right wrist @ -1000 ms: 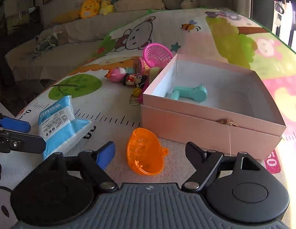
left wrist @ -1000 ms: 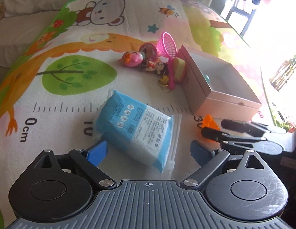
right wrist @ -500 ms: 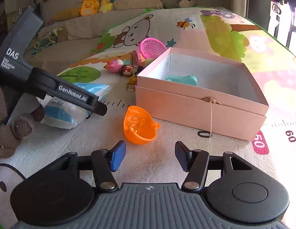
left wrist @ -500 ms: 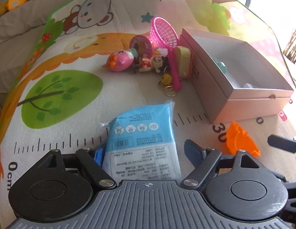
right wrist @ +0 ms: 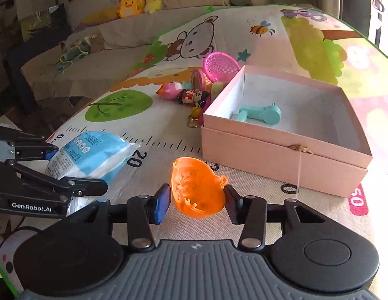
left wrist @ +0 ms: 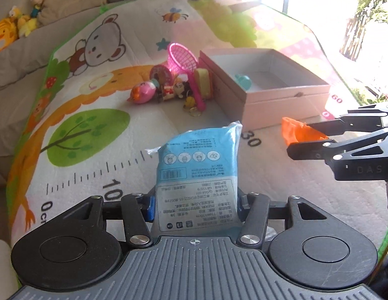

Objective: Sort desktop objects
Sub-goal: 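Drop the packet and orange toy into the pink box with both tools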

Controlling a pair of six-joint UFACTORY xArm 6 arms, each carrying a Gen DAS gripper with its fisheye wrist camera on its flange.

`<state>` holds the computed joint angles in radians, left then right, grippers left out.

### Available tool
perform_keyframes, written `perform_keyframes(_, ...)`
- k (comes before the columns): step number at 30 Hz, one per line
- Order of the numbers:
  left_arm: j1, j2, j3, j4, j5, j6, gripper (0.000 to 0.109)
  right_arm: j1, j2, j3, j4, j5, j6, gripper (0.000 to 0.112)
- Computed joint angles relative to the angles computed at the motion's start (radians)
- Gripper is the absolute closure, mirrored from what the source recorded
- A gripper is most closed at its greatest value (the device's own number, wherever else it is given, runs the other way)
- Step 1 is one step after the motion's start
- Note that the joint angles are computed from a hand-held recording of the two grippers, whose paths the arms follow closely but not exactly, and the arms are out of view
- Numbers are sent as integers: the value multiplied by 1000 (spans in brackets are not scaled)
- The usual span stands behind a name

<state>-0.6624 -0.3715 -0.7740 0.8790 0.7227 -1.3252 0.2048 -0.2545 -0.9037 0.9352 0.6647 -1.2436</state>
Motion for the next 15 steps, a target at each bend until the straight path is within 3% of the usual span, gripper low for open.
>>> perform_keyframes(2,-4,7,-52,64,-3,-7,51,-85,-57,-41,68,100,-46,67)
perform_keyframes(4,9,37,-116,132,-35,7,51,-137,-81,-87,145,117,-88,67)
perform_keyframes(8,66,197,-317,246,-150,64,51,-160,-60,-205,311,-41,-182,66)
perform_keyframes(11,118,390,-513,245,-244,138,47,-154,12,-307,309,-117,-149,66)
perform_keyframes(15,141,553,-648,104,-234,261,31,-138,88,-366,228,-180,-78,66)
